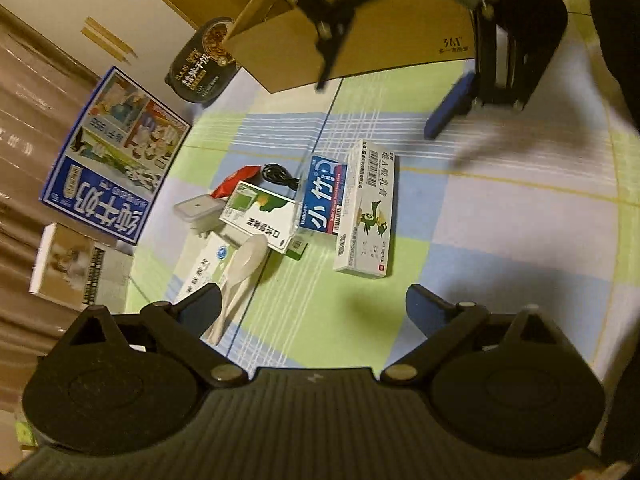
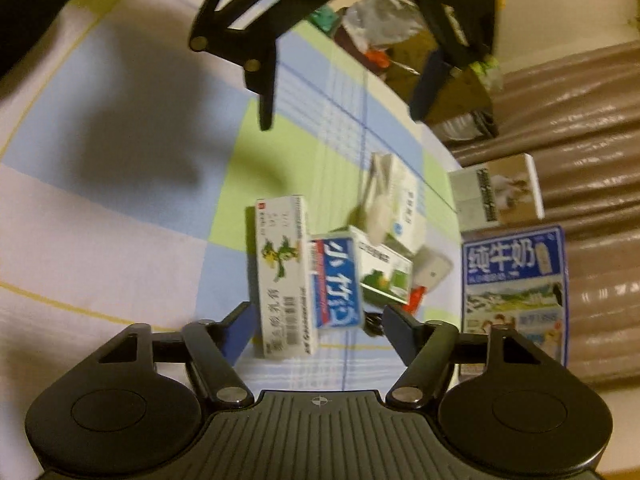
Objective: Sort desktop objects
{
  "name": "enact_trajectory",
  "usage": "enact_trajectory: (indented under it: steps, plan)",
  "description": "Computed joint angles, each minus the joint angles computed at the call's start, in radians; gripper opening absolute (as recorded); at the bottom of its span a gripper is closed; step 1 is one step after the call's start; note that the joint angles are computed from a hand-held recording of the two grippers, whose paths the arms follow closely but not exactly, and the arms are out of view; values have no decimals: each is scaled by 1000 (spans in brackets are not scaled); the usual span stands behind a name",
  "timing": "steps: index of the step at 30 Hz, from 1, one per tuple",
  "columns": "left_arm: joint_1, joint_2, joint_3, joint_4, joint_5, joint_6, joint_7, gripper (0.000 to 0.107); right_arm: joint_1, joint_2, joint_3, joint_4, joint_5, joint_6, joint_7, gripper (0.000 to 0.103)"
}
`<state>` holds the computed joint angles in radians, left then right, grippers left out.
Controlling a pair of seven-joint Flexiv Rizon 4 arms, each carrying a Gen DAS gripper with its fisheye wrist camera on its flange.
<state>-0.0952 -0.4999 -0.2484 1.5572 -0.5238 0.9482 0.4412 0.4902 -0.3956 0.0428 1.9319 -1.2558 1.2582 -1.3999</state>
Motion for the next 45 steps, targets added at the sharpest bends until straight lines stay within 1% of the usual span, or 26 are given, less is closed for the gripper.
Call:
enact_trajectory:
  steps: [5,8,12,14,17,18,20,23,27,30,33,37,40,42,45]
  plan:
    - [-2,-42,-10,-28,15,-11,36,96,13,-45,-1,-24,17,-3,-69,63]
    - [-7,-67,-7,-52,31,-25,35,96,23,-82,-10,-55,45,-8,-102,61]
    - [-12,-93,-8,-82,42,-38,15,96,39,-118,-23,-86,89,-15,-123,54]
    - [-12,-102,-10,-90,42,-44,8,96,48,-130,-44,-96,79,2,-112,52]
    - [-11,-112,-13,-99,46,-52,6,96,53,-147,-52,-119,103,4,-117,48]
    - [-10,-115,-13,-102,49,-58,6,96,56,-152,-56,-126,110,0,-120,43]
    - [-11,-121,-10,-109,57,-68,5,96,68,-160,-78,-137,96,2,-85,38]
    - [-11,-123,-12,-105,60,-61,9,96,69,-167,-71,-153,133,-13,-81,36]
    - [-11,-123,-12,-104,63,-61,7,96,72,-149,-41,-157,228,-86,-101,36]
    - [-11,-120,-12,-100,69,-61,16,96,74,-127,-12,-167,333,-180,-88,36]
    - [-11,-117,-17,-98,66,-57,23,96,59,-99,19,-180,467,-274,-36,36]
    - [-16,-121,-29,-98,50,-50,25,95,37,-90,47,-247,639,-400,73,36]
    - [-26,-133,-40,-103,38,-42,20,95,20,-74,63,-260,707,-441,116,36]
    - [-29,-140,-53,-95,29,-21,37,93,10,-73,73,-273,735,-456,114,36]
    - [-44,-163,-69,-95,25,22,56,87,4,-57,80,-256,749,-454,128,36]
